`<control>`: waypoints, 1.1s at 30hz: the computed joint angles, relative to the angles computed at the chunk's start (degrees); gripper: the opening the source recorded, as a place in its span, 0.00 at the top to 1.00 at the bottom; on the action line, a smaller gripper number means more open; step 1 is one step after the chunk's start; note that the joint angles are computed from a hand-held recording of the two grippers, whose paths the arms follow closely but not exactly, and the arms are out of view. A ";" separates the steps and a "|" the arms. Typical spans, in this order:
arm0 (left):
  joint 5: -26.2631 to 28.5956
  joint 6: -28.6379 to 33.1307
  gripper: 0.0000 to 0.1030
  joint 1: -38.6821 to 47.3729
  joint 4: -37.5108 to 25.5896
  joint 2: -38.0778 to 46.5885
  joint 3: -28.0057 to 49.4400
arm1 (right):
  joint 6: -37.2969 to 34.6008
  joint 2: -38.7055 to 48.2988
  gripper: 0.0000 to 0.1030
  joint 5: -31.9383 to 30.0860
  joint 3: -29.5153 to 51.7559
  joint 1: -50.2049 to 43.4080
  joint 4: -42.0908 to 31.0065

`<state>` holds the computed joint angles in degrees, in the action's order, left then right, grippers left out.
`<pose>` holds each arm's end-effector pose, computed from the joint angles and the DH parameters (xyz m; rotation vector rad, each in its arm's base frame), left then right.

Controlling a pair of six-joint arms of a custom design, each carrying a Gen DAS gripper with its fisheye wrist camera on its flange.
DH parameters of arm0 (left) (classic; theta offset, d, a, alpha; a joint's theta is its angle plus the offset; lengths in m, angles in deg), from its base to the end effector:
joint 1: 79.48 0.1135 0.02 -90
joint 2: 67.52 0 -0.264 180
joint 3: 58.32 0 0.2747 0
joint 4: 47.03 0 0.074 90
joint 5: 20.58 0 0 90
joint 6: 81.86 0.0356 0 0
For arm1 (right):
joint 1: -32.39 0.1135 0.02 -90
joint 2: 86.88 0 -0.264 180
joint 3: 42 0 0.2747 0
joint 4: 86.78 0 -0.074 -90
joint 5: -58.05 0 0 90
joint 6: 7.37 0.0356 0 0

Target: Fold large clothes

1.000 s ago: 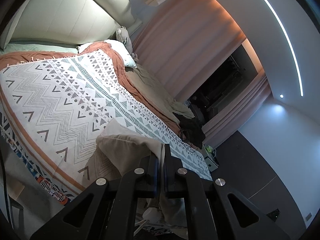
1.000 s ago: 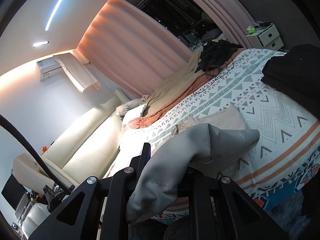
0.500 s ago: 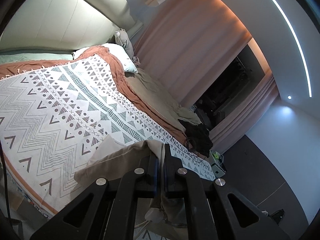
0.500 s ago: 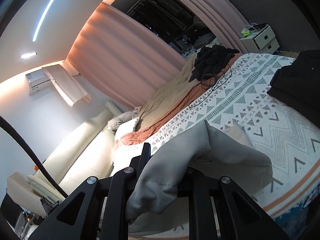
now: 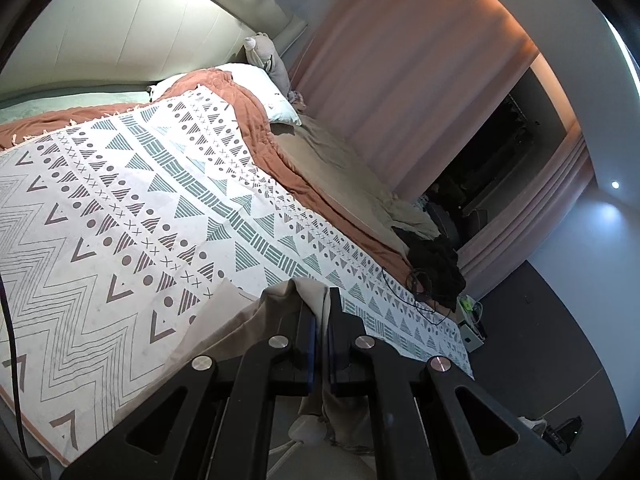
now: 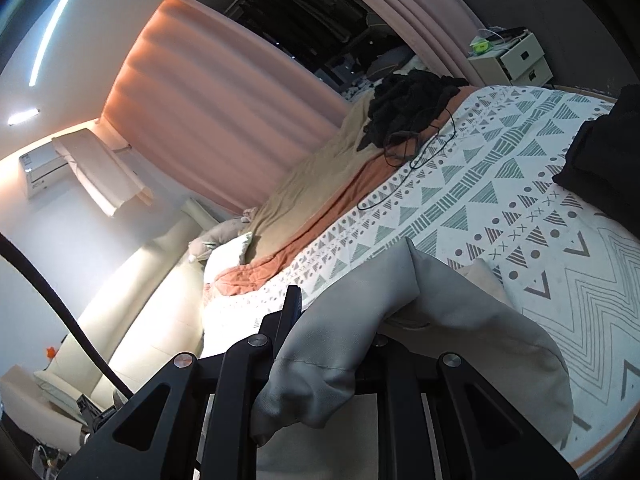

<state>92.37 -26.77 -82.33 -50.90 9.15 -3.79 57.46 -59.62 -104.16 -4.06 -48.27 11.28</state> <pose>0.3085 -0.0293 0.2200 -0.3189 2.0594 -0.8151 0.0468 -0.0759 0.2050 0.6794 1.7809 0.5832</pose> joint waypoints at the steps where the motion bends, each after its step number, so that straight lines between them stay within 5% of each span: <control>1: -0.62 0.11 0.94 -0.42 0.85 2.63 1.11 | 16.71 -5.55 0.87 3.37 -2.88 6.40 12.78; 2: -1.13 0.32 0.94 -0.81 1.65 5.49 2.37 | 28.35 -8.22 0.87 7.96 -5.29 12.78 22.88; 4: -2.19 0.32 0.94 -1.91 2.79 11.52 5.41 | 39.69 -6.93 0.87 16.74 -8.54 23.08 35.95; 7: -2.94 0.11 0.94 -2.94 4.39 19.90 9.93 | 46.65 -0.38 0.87 25.92 -11.03 32.83 48.45; 14: -5.84 -2.53 0.94 -4.95 3.68 35.17 19.66 | 53.25 20.55 0.86 39.28 -13.11 45.26 71.94; 21: -7.18 -4.14 0.94 -6.73 5.44 43.79 25.23 | 55.44 35.82 0.84 45.66 -10.95 48.95 81.62; 23: -6.46 -4.48 0.93 -6.95 5.20 45.28 26.65 | 56.89 38.43 0.77 46.92 -11.00 50.17 84.89; 24: -5.99 -4.52 0.93 -6.96 4.53 45.93 27.45 | 57.45 38.51 0.58 46.94 -11.26 50.63 85.94; 25: -5.09 -4.72 0.85 -6.92 4.05 46.51 28.10 | 58.01 39.06 0.30 46.36 -11.59 50.98 87.68; 27: -2.92 -5.53 0.65 -6.77 4.53 47.38 28.65 | 59.25 37.57 0.11 46.97 -12.34 52.48 89.08; 29: -1.79 -6.66 0.26 -6.90 6.75 46.79 27.30 | 59.29 35.82 0.11 48.81 -12.11 54.50 87.40; 33: -1.74 -7.07 0.23 -7.24 7.87 43.67 24.82 | 59.98 30.82 0.11 49.65 -12.53 57.18 82.71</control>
<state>90.63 -33.84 -89.57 -43.03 52.82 21.03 117.44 -28.80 -54.51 -16.59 8.91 94.00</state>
